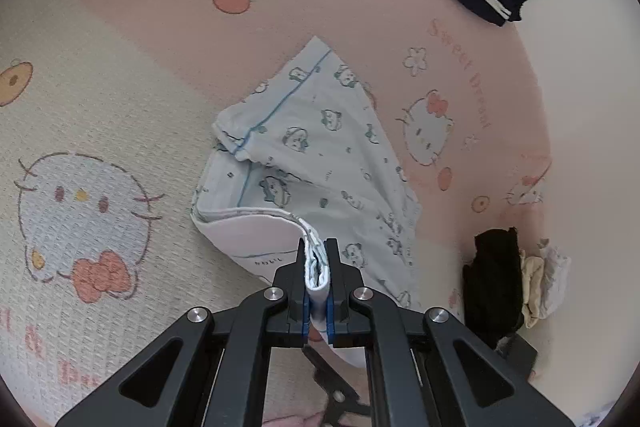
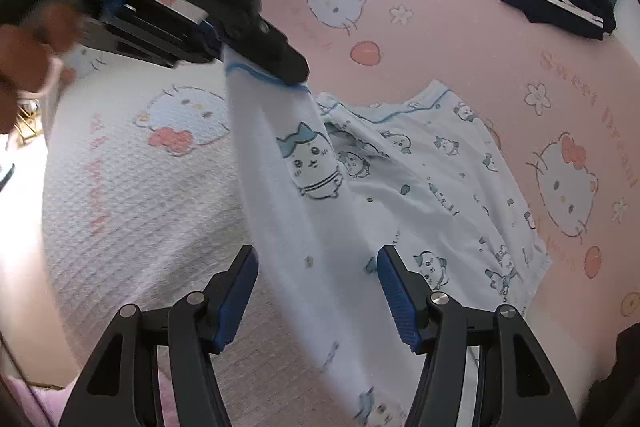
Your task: Fold clothes
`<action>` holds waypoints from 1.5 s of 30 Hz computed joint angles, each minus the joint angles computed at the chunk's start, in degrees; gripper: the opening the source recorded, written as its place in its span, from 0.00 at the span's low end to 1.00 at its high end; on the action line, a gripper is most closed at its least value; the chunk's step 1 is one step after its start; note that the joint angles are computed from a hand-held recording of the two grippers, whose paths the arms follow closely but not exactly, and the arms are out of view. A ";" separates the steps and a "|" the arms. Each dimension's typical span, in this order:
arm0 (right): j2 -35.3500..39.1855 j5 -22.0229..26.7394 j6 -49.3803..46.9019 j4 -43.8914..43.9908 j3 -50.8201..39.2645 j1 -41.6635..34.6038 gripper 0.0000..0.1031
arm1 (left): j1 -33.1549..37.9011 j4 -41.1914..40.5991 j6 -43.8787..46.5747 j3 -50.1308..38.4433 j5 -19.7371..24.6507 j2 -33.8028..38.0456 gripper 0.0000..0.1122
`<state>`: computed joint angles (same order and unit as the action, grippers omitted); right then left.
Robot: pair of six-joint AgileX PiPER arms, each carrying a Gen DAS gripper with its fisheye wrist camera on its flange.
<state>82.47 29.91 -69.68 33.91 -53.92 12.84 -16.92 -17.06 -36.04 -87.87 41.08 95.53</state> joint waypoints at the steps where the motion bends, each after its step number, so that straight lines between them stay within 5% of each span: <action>1: 0.54 -0.32 2.39 -1.71 -0.52 0.45 0.59 | -0.19 0.32 0.16 -0.28 0.17 0.04 0.03; 5: 1.33 -3.73 6.36 -5.64 -0.89 2.30 0.58 | -1.68 5.69 -2.06 -1.48 1.29 0.35 0.03; 7: 0.25 -6.50 1.63 -2.67 0.31 2.95 0.36 | -2.04 7.22 -2.54 -1.53 1.84 0.58 0.03; 8: -0.15 -7.91 1.88 -3.62 0.75 3.58 0.16 | -1.87 6.91 -2.34 -1.33 1.99 0.70 0.03; 14: 0.31 -7.47 0.05 -3.70 -0.34 4.26 0.02 | -0.43 4.71 -0.64 -1.34 3.52 1.61 0.04; 18: 0.25 -5.14 0.23 -4.19 -1.38 3.87 0.00 | 0.92 4.05 2.64 -7.06 11.96 5.45 0.15; 20: 0.92 -2.45 2.24 -5.24 -2.83 3.27 0.00 | 0.30 7.28 2.76 -10.06 16.65 7.08 0.47; 22: 1.54 -0.50 3.27 -4.19 -4.23 2.14 0.00 | -0.20 9.95 2.85 -10.04 17.92 6.67 0.58; 29: 5.95 12.63 7.74 -0.76 -13.00 -2.35 0.00 | -3.89 20.52 5.85 -9.30 20.12 4.76 0.58; 35: 16.24 33.50 18.50 6.65 -27.23 -9.47 0.01 | -14.71 40.95 9.59 -6.30 18.18 4.15 0.58; 45: 20.16 35.44 24.76 5.99 -32.59 -10.19 0.01 | -19.92 48.33 10.11 -6.73 16.95 6.36 0.58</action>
